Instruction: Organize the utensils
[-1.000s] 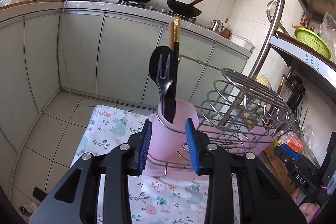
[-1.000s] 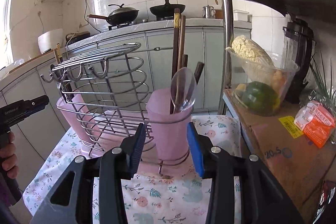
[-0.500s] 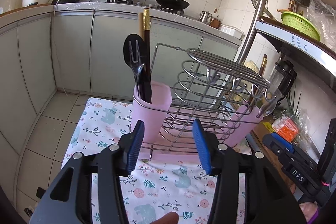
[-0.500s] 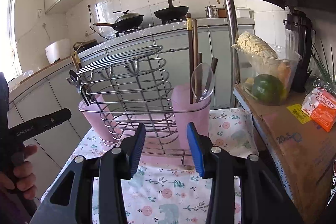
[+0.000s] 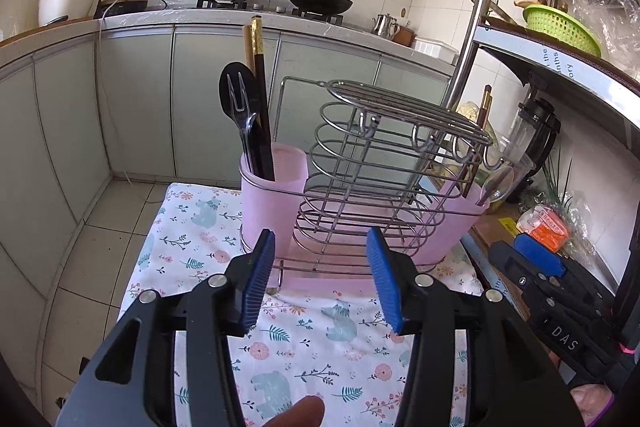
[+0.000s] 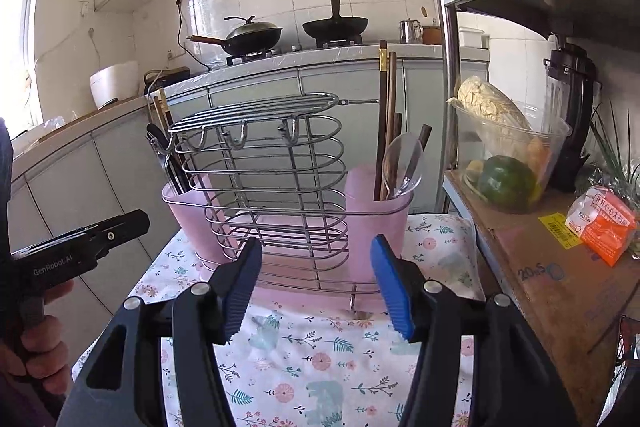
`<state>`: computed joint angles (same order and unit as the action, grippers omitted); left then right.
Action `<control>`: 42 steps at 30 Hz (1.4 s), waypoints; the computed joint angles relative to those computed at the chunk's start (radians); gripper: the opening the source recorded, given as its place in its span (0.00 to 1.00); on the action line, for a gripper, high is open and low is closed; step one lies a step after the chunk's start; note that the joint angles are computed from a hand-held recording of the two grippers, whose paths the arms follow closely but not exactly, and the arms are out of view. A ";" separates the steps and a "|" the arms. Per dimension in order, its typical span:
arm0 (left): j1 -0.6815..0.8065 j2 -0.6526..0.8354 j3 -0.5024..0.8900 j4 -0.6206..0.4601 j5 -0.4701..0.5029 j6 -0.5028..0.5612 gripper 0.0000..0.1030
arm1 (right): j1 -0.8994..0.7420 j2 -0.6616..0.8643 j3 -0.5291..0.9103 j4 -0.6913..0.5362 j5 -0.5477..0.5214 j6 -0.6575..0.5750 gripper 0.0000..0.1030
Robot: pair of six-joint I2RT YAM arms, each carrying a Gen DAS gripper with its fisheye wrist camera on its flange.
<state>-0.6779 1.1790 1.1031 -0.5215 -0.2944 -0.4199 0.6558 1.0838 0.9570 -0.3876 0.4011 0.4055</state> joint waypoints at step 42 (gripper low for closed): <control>-0.037 0.025 -0.007 -0.032 -0.012 -0.030 0.47 | 0.036 0.011 -0.023 0.006 0.063 0.069 0.55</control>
